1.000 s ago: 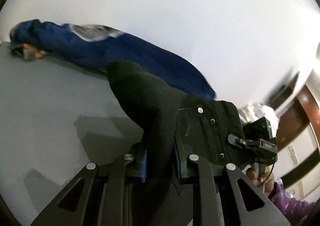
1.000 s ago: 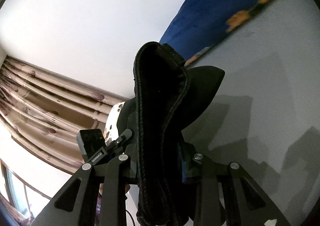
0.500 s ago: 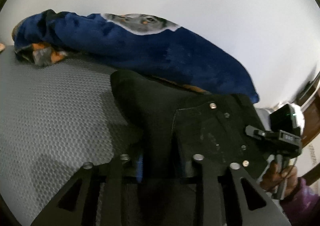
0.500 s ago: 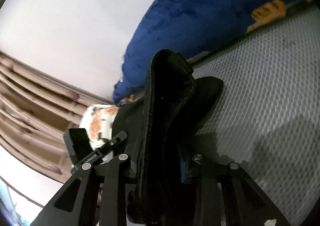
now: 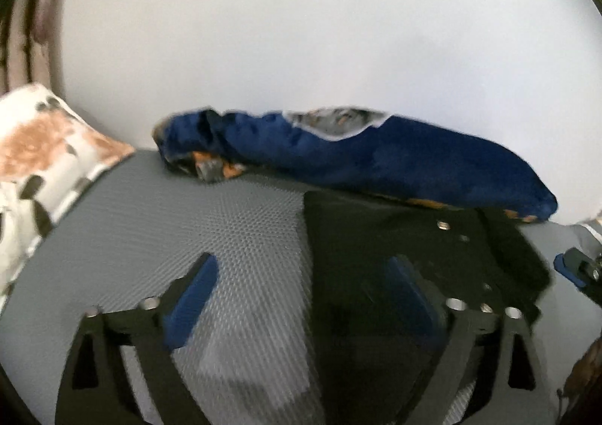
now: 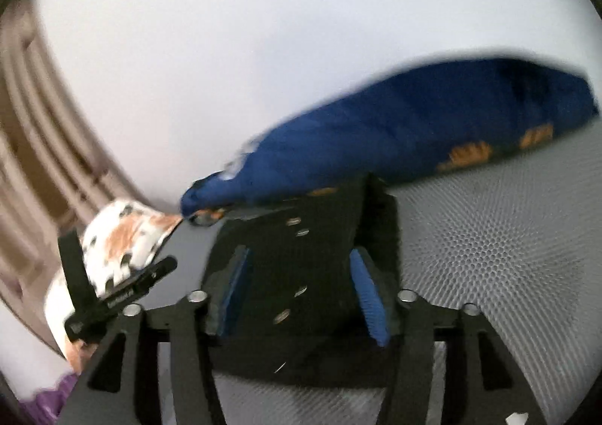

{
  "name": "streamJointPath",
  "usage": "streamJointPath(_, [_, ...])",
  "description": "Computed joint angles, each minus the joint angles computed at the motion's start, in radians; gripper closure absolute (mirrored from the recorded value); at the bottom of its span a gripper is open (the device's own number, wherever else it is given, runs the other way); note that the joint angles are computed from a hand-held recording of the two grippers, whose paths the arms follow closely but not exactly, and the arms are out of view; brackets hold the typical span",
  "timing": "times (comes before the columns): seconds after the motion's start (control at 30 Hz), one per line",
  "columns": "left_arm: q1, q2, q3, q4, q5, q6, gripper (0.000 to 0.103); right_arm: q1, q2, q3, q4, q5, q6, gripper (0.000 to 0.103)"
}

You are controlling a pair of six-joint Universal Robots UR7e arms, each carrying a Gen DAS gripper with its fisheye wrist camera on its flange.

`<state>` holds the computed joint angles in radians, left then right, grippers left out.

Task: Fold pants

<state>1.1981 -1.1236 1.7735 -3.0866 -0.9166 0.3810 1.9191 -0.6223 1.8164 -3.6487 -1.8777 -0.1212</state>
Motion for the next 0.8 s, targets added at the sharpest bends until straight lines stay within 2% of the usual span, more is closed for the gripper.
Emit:
streamJointPath(0.07, [-0.043,-0.031,0.075,-0.074,0.045,0.023,0.005,0.073,0.03,0.003,-0.061,-0.114,-0.077,0.024])
streamJointPath(0.1, [-0.065,-0.046,0.107,-0.115,0.067,0.04,0.004,0.109,0.05,0.003,-0.103,-0.18,-0.116,0.02])
streamJointPath(0.13, [-0.076,-0.056,0.123,-0.144,0.086,0.055,0.0,0.133,0.07,-0.015,-0.117,-0.223,-0.134,0.016])
streamJointPath(0.2, [-0.121,-0.088,0.179,-0.168,0.169,0.037,0.0,0.176,0.089,-0.015,-0.17,-0.293,-0.177,0.014])
streamJointPath(0.23, [-0.138,-0.117,0.204,-0.139,0.177,0.014,0.0,0.196,0.102,-0.021,-0.192,-0.326,-0.196,0.01])
streamJointPath(0.3, [-0.159,-0.152,0.239,-0.115,0.182,-0.024,0.0,0.225,0.118,-0.031,-0.2,-0.396,-0.207,0.009])
streamJointPath(0.47, [-0.211,-0.237,0.301,-0.021,0.197,-0.09,0.0,0.256,0.092,0.0,-0.183,-0.435,-0.152,0.008])
streamJointPath(0.67, [-0.276,-0.299,0.362,-0.039,0.236,-0.065,0.0,0.298,0.074,0.022,-0.201,-0.454,-0.139,0.006])
streamJointPath(0.8, [-0.295,-0.335,0.383,-0.028,0.232,-0.074,0.0,0.321,0.071,0.023,-0.189,-0.465,-0.135,0.004])
